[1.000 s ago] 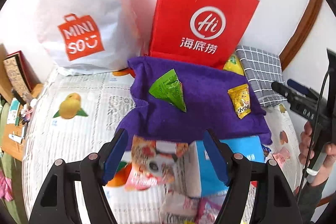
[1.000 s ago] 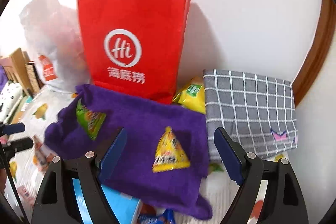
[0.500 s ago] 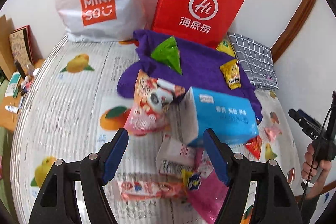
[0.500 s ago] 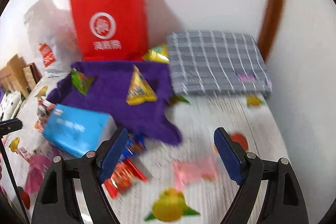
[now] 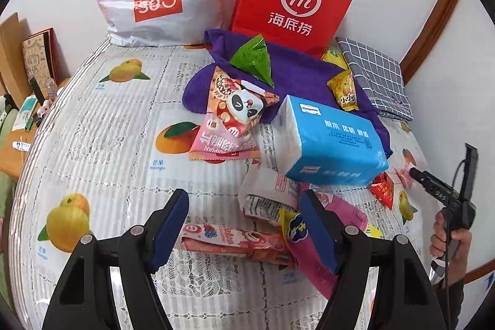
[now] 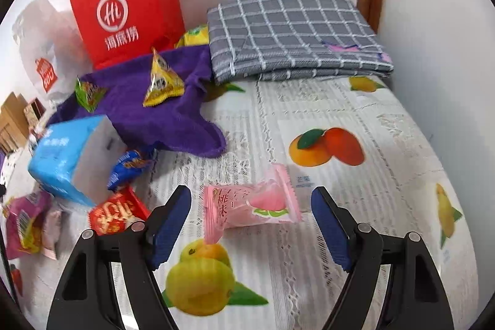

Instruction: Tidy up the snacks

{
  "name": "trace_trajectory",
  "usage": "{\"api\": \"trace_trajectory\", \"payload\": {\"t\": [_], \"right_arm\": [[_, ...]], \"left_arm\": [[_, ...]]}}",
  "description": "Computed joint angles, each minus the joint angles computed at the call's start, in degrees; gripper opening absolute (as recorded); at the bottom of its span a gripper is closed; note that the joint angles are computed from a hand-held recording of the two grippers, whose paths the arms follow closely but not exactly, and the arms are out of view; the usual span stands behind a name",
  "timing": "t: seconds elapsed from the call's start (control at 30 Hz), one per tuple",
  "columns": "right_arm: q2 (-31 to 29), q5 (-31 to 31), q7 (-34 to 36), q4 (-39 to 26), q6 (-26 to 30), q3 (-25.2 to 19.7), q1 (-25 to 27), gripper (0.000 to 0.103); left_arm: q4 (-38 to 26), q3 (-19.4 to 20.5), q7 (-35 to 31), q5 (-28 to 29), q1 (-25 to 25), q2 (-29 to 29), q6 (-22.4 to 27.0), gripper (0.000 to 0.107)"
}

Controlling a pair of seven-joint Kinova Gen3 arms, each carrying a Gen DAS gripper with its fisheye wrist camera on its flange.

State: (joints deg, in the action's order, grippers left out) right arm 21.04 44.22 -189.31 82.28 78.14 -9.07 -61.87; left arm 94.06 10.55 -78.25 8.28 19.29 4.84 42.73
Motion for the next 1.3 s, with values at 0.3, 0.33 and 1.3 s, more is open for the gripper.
{"api": "trace_trajectory", "payload": {"t": [0.3,0.33,1.3], "right_arm": [[2.34,-0.21,2.03,-0.10,-1.11,0.82,-0.72,0.043],[2.55,-0.10,2.47,-0.42,-0.93,0.78,-0.92,0.043],[1.73,0.60,-4.84,-0.35,-10.97,0.33,-10.59,0.069]], "left_arm": [[2.89,-0.44,-1.85,2.68,-1.28,-0.53,-1.47,0.072],[3.39,-0.49,-2.18,3.11,-1.46,-0.69,-1.81,0.072],[11.52,-2.84,-16.71,17.38,-5.66,-5.55,-4.22,0.072]]}}
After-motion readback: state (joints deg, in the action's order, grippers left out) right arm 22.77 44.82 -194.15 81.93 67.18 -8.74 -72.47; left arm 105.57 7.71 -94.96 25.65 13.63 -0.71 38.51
